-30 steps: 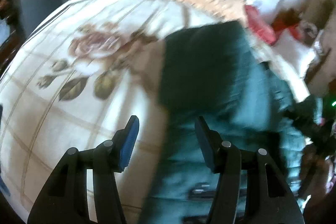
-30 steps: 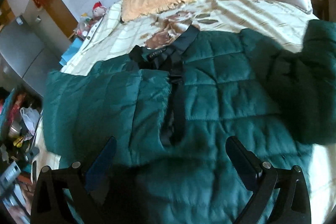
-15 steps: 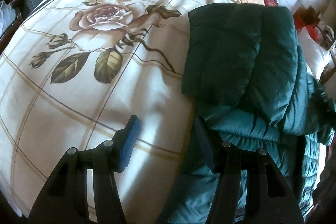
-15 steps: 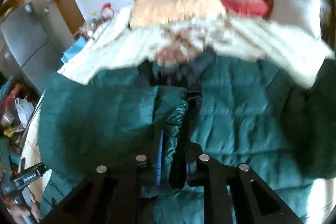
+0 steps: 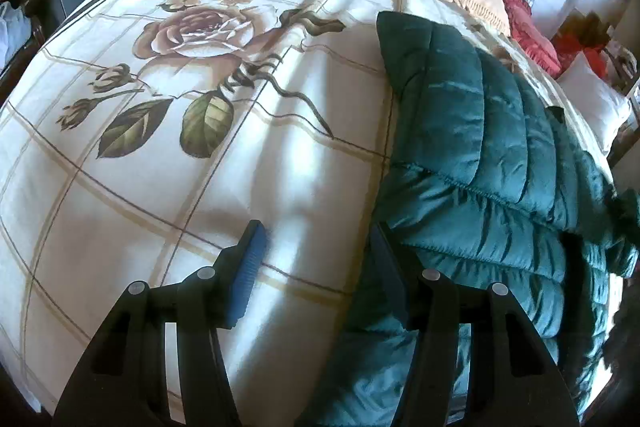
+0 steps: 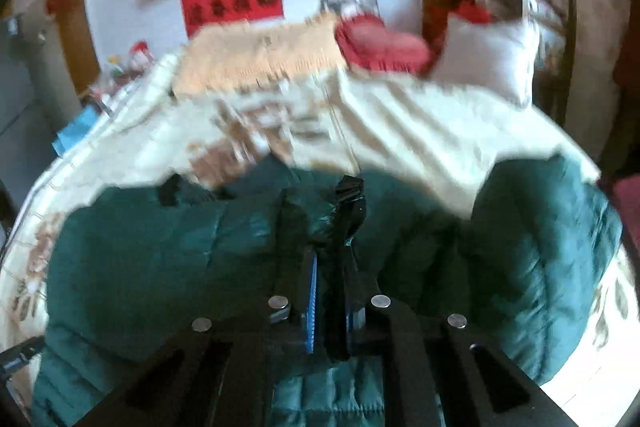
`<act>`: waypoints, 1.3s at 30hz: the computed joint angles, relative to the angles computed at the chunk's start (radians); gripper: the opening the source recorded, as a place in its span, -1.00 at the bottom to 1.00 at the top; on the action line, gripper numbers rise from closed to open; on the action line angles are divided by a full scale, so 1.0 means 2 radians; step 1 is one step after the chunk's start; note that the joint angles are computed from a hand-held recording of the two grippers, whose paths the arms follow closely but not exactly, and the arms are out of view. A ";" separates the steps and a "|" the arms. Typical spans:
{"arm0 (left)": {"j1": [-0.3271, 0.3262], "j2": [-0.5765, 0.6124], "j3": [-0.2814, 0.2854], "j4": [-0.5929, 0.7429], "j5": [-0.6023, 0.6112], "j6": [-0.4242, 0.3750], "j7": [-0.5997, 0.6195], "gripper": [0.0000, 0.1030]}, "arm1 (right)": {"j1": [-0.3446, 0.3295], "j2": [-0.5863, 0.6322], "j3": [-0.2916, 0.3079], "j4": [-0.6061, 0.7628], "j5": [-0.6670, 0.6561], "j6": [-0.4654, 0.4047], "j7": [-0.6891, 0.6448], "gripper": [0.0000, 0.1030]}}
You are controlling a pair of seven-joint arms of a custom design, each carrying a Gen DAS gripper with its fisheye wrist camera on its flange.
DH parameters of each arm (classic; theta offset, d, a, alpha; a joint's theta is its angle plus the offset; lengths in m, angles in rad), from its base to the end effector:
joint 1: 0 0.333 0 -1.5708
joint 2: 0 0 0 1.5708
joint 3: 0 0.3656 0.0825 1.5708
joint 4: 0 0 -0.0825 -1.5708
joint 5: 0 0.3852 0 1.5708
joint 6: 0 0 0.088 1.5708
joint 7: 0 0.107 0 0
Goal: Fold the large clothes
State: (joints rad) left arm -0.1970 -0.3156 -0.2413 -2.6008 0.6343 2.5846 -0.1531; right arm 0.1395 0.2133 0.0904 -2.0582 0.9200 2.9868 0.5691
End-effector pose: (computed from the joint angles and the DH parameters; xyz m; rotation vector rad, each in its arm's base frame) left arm 0.3786 -0.1922 0.4325 -2.5022 1.0341 -0.5367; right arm 0.6213 0.0844 0.4427 -1.9859 1.3775 -0.5192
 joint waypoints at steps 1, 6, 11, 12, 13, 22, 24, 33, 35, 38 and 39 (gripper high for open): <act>0.002 -0.006 -0.002 -0.001 0.006 0.003 -0.007 0.07 | 0.008 0.005 -0.010 -0.004 -0.022 0.007 0.016 -0.83; 0.016 -0.017 -0.020 0.024 0.056 -0.017 -0.030 0.07 | 0.003 0.014 -0.012 0.000 -0.050 0.004 0.033 -0.84; 0.030 0.028 -0.004 0.070 0.082 0.005 -0.028 0.07 | -0.010 -0.001 0.003 -0.010 -0.026 0.007 -0.003 -0.84; 0.034 0.043 -0.003 0.084 0.089 0.005 -0.030 0.07 | -0.011 -0.003 0.004 -0.011 -0.020 0.004 -0.007 -0.84; 0.036 0.059 -0.001 0.098 0.095 0.002 -0.029 0.07 | -0.012 -0.005 0.003 -0.011 -0.013 -0.003 -0.009 -0.84; 0.031 0.125 0.023 0.136 0.065 -0.033 -0.006 0.23 | -0.002 0.011 -0.011 0.011 -0.003 -0.055 -0.001 -0.84; 0.030 0.126 0.023 0.135 0.073 -0.035 -0.008 0.33 | 0.025 0.021 -0.027 0.002 -0.060 -0.010 0.035 -0.84; 0.019 0.133 0.019 0.149 0.087 -0.064 -0.003 0.33 | -0.005 0.015 -0.010 -0.007 -0.077 -0.014 0.057 -0.83; 0.016 0.125 0.016 0.151 0.095 -0.075 -0.009 0.33 | -0.008 0.004 -0.018 -0.006 -0.075 -0.039 0.078 -0.49; 0.013 0.113 0.009 0.152 0.134 -0.078 -0.042 0.32 | -0.033 -0.022 0.012 -0.011 0.033 -0.049 -0.013 -0.06; 0.012 0.112 0.007 0.156 0.145 -0.083 -0.048 0.32 | -0.029 -0.029 0.012 -0.013 0.050 -0.050 -0.033 -0.06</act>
